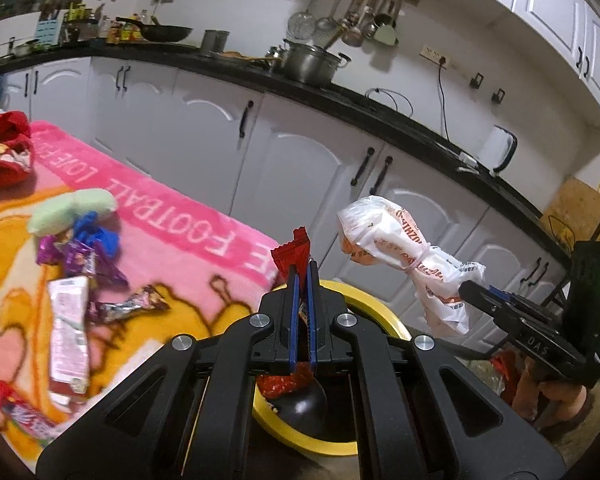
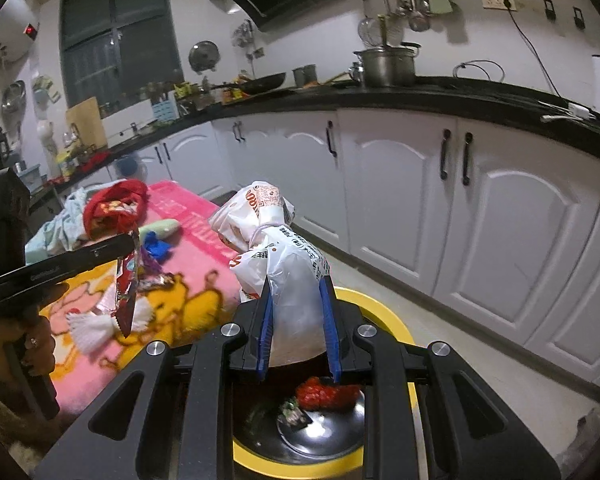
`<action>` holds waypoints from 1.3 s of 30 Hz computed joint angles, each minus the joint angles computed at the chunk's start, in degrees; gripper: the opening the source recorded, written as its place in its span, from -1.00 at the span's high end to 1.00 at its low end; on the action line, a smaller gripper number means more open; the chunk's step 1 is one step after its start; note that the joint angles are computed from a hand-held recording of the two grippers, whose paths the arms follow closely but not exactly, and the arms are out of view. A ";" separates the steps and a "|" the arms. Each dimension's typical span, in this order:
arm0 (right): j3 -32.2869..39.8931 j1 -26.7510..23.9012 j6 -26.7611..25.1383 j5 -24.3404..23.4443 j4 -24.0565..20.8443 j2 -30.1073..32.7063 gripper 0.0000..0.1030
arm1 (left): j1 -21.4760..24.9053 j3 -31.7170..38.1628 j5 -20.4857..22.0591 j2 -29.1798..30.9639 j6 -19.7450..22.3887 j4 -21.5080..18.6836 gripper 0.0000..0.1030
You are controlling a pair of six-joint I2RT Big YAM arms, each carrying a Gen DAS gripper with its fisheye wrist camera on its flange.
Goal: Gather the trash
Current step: 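Carry the white bag and red wrapper over the bin and release both, then move both open tools back over the remaining trash on the blanket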
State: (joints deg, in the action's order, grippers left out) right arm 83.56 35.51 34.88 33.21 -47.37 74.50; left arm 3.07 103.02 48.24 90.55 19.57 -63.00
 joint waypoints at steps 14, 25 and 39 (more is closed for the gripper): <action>-3.91 -1.39 3.95 -2.82 -2.50 -1.18 0.59 | -4.09 -4.38 -2.98 -0.35 1.49 -0.07 0.96; -4.13 -2.36 8.02 -4.40 -2.90 -0.80 0.23 | -3.72 -3.83 -4.12 0.68 1.65 -3.17 -0.23; 0.39 0.43 4.10 -0.22 -3.25 1.13 -0.17 | 1.98 -5.72 -4.77 -3.50 -0.47 4.16 -0.79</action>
